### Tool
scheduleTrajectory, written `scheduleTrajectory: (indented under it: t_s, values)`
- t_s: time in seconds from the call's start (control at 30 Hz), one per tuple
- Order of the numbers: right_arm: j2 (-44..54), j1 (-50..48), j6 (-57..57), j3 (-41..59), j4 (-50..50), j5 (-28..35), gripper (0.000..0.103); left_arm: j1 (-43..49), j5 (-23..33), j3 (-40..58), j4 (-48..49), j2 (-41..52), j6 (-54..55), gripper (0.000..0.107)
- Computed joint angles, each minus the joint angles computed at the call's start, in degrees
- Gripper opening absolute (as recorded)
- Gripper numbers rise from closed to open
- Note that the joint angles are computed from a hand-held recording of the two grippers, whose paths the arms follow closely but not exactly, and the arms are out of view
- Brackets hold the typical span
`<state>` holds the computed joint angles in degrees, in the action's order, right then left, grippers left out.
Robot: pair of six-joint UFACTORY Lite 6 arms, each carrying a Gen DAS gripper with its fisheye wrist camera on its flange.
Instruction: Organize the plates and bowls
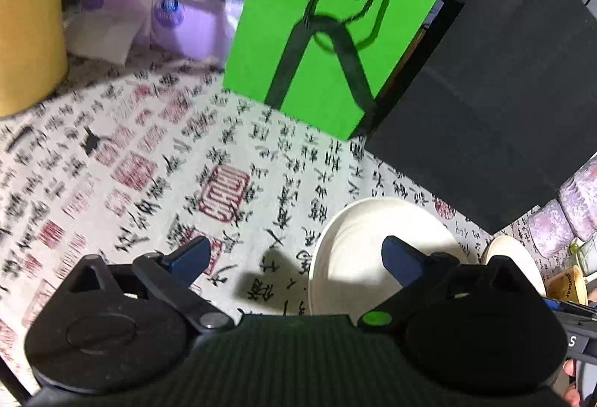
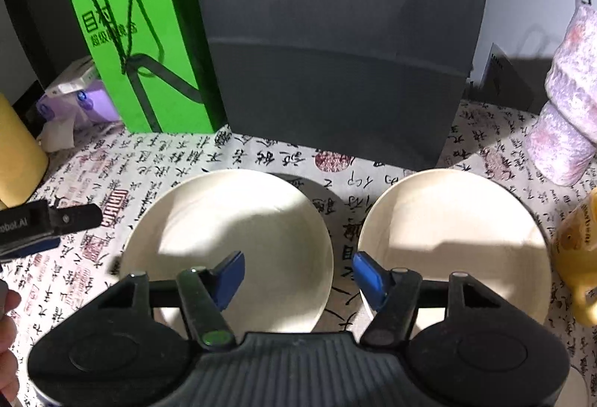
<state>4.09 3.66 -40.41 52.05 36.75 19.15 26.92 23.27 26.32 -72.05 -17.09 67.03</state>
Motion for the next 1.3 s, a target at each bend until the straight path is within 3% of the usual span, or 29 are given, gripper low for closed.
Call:
scheduleTrajectory:
  t_s: [0.07, 0.17, 0.5, 0.6, 1.0, 1.3]
  values:
    - [2.0, -0.06, -3.32, 0.32, 2.78, -0.68, 0.055, -0.23, 0.27, -0.43, -5.89, 3.01, 6.99, 0.095]
    - [4.96, 0.39, -5.34, 1.23, 4.99, -2.18, 0.046, 0.84, 2.49, 0.66, -6.23, 6.81, 9.43, 0.09]
    - [10.73, 1.7, -2.86, 3.49, 2.96, -6.61, 0.039, 1.91, 4.1, 1.24, -2.82, 8.97, 7.26, 0.071]
    - [11.97, 1.12, -5.53, 4.15, 5.19, -5.83, 0.03, 0.69, 3.84, 1.02, -2.49, 9.5, 7.28, 0.059]
    - [13.91, 1.55, -3.15, 4.45, 2.58, -7.22, 0.02, -1.91, 3.87, -0.19, -5.58, 11.19, 11.91, 0.01]
    - [13.69, 0.9, -11.01, 3.36, 10.92, -8.41, 0.013, -3.38, 2.35, -0.8, -8.96, 10.95, 15.43, 0.01]
